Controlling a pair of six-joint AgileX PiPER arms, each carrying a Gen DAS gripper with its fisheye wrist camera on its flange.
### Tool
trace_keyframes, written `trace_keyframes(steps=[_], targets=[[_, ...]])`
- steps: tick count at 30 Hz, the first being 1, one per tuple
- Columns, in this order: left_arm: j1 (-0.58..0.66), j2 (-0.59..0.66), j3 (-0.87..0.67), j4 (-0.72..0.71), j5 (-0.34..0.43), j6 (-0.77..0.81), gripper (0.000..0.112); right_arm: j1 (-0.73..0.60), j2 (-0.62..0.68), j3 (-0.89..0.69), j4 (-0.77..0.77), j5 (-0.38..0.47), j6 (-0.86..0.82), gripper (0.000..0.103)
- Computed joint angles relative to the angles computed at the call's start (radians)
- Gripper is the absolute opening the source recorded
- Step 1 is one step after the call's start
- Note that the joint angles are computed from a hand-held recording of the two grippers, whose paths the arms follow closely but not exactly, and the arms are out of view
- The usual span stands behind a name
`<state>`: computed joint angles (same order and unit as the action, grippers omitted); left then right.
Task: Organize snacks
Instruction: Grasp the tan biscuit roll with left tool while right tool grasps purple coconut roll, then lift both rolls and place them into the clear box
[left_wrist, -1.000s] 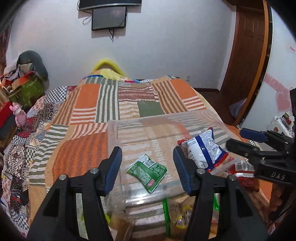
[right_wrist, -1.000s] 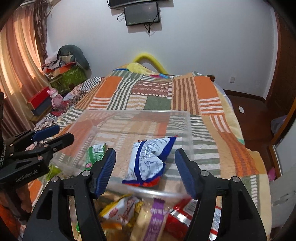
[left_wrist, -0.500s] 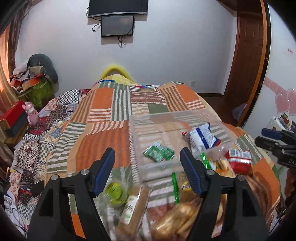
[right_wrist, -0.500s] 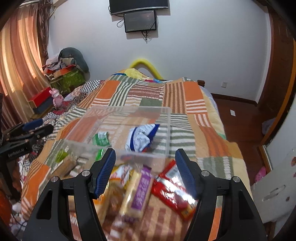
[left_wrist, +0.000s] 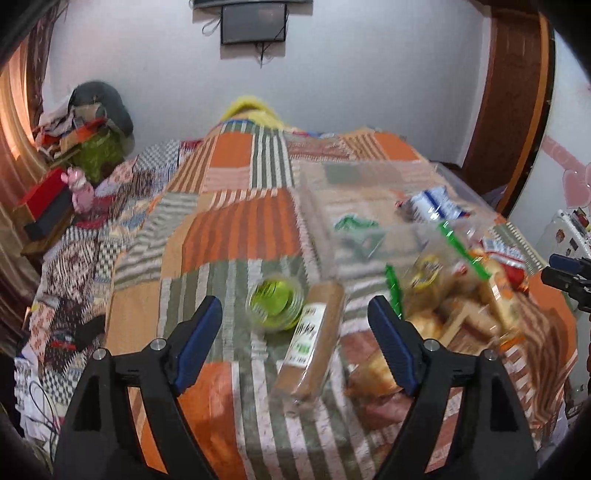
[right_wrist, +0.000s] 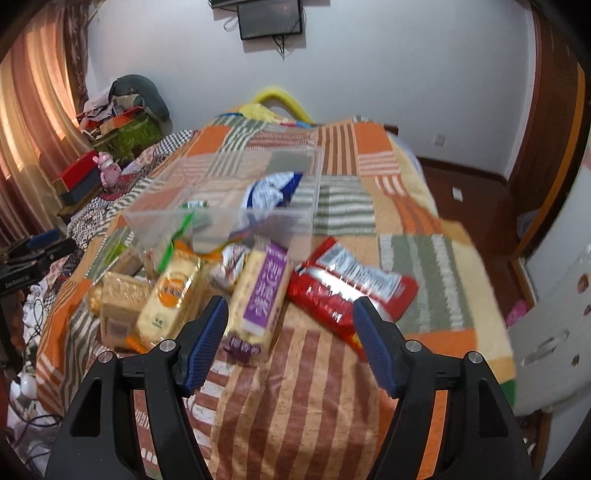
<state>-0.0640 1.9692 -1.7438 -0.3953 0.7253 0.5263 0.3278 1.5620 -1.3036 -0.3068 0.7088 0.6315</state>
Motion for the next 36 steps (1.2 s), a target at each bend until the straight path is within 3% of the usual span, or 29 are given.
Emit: trace_keyframes(steps=[14,22,28,32,36], targets=[[0.007,0.186,-0.106,0.009,0.057,-0.017,0.081,-0.026,0.158,-0.068,0.128,-0.052,-0.085,0.067],[0.038,0.288,-0.249,-0.105,0.198,0.007,0.07,-0.042,0.196,-0.091,0.185,-0.068,-0.131,0.065],[0.049,0.328,-0.3,-0.147,0.246,0.011,0.063,-0.077,0.185,-0.055,0.348,-0.11,-0.25,0.051],[0.035,0.33,-0.317,-0.125,0.253,0.011,0.057,-0.059,0.163,-0.031,0.293,-0.115,-0.203,0.046],[0.019,0.39,-0.431,-0.093,0.306,-0.047,0.051,-0.045,0.146,-0.019,0.251,-0.109,-0.176,0.043]])
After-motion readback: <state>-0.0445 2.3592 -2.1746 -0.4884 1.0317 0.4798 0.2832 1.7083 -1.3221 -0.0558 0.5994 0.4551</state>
